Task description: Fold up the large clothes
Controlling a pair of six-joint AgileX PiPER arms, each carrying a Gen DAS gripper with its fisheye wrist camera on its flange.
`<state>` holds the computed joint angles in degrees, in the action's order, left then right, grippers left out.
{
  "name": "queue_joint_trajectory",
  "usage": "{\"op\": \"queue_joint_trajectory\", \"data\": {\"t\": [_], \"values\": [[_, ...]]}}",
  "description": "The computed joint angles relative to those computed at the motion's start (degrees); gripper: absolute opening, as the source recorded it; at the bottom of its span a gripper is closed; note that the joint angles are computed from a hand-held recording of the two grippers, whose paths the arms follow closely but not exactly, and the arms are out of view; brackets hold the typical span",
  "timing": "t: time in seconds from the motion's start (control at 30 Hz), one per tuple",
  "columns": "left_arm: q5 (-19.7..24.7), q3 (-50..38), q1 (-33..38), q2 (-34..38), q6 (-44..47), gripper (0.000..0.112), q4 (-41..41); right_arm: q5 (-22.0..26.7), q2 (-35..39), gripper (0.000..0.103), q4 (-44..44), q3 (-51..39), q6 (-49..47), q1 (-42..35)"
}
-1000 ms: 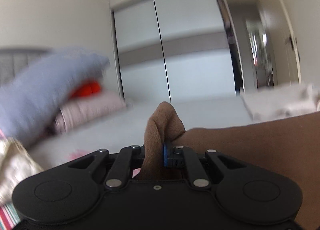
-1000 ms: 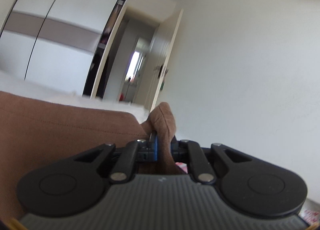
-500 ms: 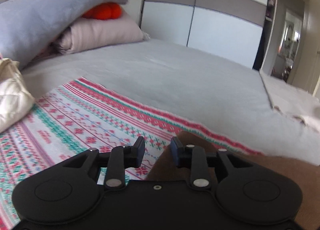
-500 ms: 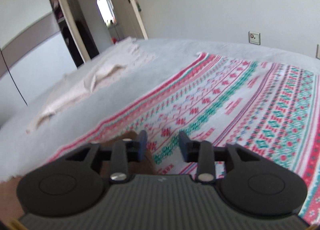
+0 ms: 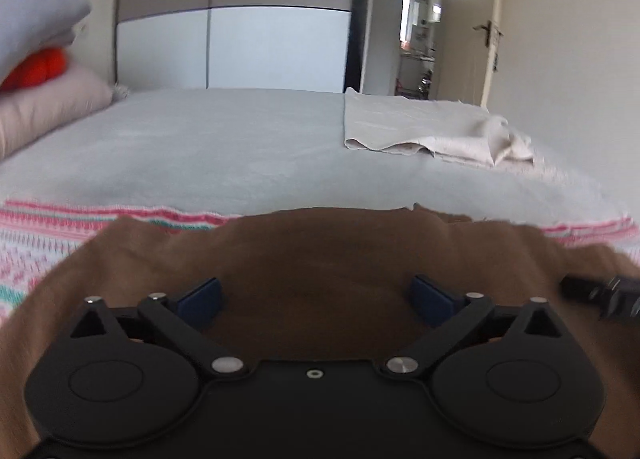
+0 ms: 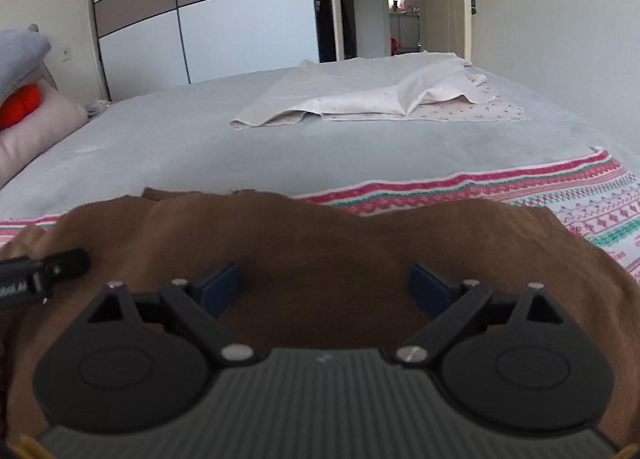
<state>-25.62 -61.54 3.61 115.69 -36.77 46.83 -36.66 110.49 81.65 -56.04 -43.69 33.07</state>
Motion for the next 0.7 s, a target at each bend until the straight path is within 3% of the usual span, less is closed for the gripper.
{"op": "queue_joint_trajectory", "data": {"t": [0.07, 0.13, 0.2, 0.27, 0.37, 0.4, 0.47, 0.57, 0.7], "values": [[-1.81, -1.27, 3.07, 1.54, 3.77, 0.103, 0.04, -2.51, -1.89, 0.094, 0.98, 3.99, -1.89, -2.91], [3.69, -4.84, 6.10, 2.70, 9.10, 0.103, -4.06, -4.17, -4.11, 0.094, 0.94, 9.79, 0.47, -7.68], [12.84, -10.23, 9.31, 4.67, 5.44, 0.103, -3.94, 1.07, -10.68, 0.094, -3.08, 17.70, 10.81, -15.06], [15.13, -11.71, 12.93, 5.27, -5.55, 0.102, -1.27, 5.14, -15.82, 0.094, -7.23, 23.18, 19.92, -19.92], [9.37, -7.11, 16.73, 0.68, -17.66, 0.102, 11.95, -0.83, -20.81, 0.094, -5.04, 26.88, 17.61, -13.40], [7.06, -4.14, 17.08, -2.17, -17.41, 0.102, 13.81, -3.29, -21.93, 0.094, -2.43, 26.65, 13.88, -8.96], [-1.87, 4.88, 18.11, -8.76, -14.98, 0.102, 14.59, -8.41, -23.19, 0.094, 3.38, 25.12, 7.68, 1.47], [-14.28, 16.61, 19.86, -17.06, -19.32, 0.102, 22.77, -13.11, -21.35, 0.094, 8.00, 21.19, 4.28, 15.45], [-20.67, 30.04, 19.14, -22.66, -9.23, 0.102, 20.80, -20.59, -13.86, 0.096, 14.82, 15.00, -2.21, 28.55]]}}
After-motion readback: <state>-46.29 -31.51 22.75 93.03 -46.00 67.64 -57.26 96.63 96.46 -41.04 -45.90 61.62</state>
